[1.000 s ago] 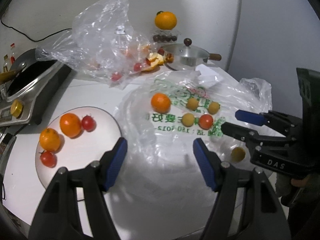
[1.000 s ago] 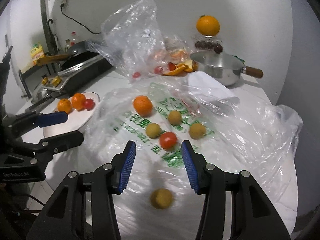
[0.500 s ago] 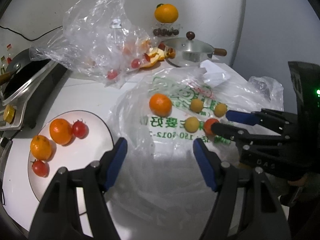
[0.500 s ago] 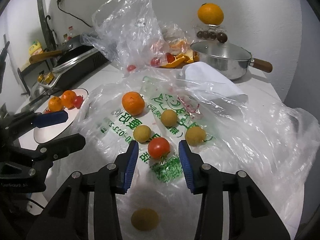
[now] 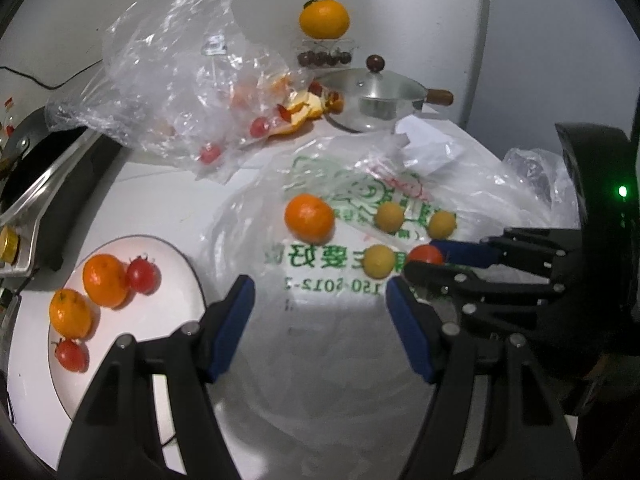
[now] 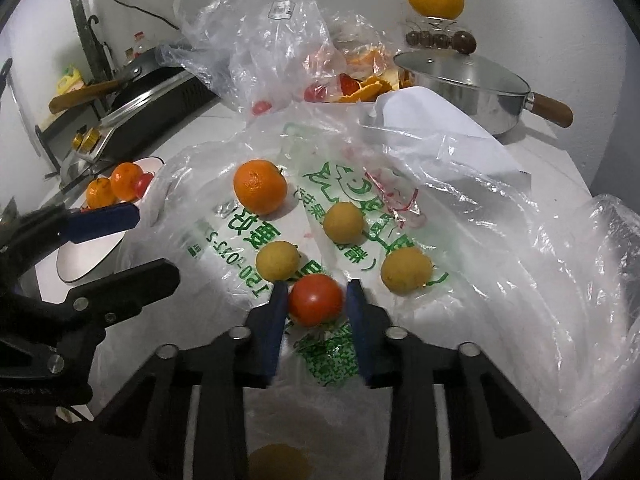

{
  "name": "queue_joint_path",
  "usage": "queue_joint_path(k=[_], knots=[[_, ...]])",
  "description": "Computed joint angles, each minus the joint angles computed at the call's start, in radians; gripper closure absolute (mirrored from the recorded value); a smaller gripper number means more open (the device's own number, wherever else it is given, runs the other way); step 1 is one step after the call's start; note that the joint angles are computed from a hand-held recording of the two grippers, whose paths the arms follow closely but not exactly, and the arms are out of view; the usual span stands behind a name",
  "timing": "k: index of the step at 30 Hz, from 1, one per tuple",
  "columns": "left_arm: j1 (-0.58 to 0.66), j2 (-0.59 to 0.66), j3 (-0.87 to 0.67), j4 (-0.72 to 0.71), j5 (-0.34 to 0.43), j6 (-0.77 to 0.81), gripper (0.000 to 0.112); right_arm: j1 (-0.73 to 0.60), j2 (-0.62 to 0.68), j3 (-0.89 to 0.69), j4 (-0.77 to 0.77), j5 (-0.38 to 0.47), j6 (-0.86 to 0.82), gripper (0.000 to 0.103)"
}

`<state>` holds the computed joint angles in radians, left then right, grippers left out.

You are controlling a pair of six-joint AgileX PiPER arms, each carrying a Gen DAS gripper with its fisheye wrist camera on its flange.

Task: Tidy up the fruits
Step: 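Move both grippers back to the bag, right gripper toward a cherry tomato, then grasp a red cherry tomato with the right gripper while the left gripper grasps a small yellow fruit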

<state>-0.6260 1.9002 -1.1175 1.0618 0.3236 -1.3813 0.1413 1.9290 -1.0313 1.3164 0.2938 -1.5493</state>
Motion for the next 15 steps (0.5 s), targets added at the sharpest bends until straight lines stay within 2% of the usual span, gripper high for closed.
queue_joint_path(k=[9, 15], knots=[[-0.013, 0.078, -0.121, -0.114, 0.0, 0.159, 0.043, -0.08, -0.066, 0.046, 0.126, 0.059, -0.148, 0.074], [-0.01, 0.153, -0.215, -0.255, 0.0, 0.316, 0.044, -0.117, -0.09, 0.059, 0.162, 0.078, -0.193, 0.074]])
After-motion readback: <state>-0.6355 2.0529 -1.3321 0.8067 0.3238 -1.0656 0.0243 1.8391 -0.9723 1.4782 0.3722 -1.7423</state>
